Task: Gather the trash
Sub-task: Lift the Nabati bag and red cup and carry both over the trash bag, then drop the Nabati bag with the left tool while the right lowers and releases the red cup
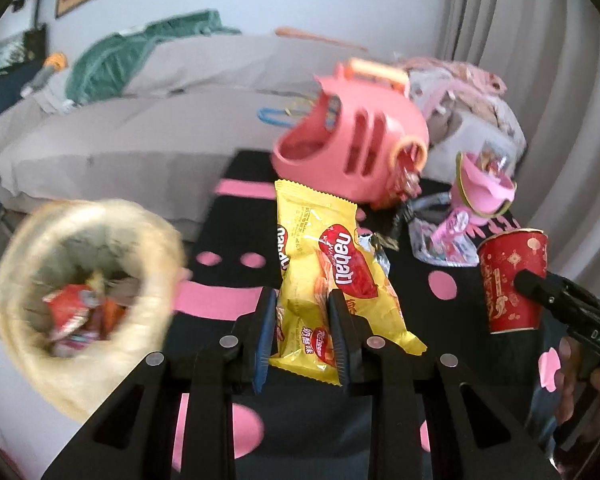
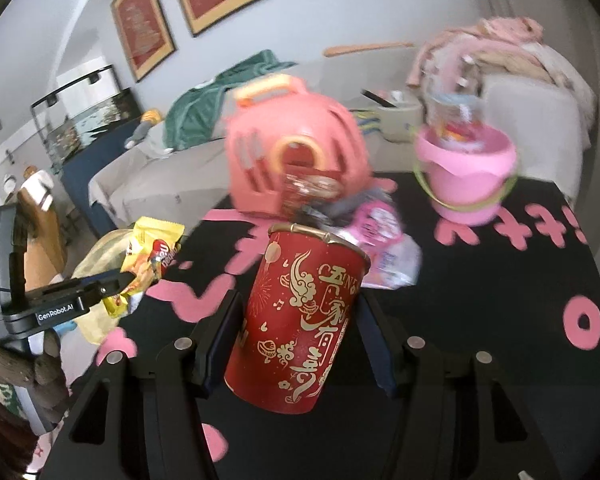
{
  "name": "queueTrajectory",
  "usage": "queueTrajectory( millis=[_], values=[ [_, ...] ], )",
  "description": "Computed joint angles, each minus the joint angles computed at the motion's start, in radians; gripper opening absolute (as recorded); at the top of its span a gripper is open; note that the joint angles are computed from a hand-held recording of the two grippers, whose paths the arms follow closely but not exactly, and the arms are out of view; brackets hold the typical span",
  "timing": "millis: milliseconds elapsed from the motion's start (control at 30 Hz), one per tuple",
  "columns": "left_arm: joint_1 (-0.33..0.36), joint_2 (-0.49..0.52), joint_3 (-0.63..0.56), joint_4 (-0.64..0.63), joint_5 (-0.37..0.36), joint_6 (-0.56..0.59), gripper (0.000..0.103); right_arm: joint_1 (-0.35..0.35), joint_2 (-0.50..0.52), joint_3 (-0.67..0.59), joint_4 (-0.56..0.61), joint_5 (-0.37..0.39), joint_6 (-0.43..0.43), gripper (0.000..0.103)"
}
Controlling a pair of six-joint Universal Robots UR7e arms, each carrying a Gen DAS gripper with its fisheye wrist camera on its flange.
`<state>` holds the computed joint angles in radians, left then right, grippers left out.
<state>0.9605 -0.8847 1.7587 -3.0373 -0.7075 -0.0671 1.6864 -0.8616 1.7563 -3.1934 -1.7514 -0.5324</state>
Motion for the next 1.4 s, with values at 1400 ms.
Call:
queueTrajectory(
  millis=[1400],
  values=[
    [0.117,-0.260,0.166,-0.037,0.285,-0.019,0.028,0.250,0.435,-0.559,0.411,0.083,-0.123,0.055]
  ],
)
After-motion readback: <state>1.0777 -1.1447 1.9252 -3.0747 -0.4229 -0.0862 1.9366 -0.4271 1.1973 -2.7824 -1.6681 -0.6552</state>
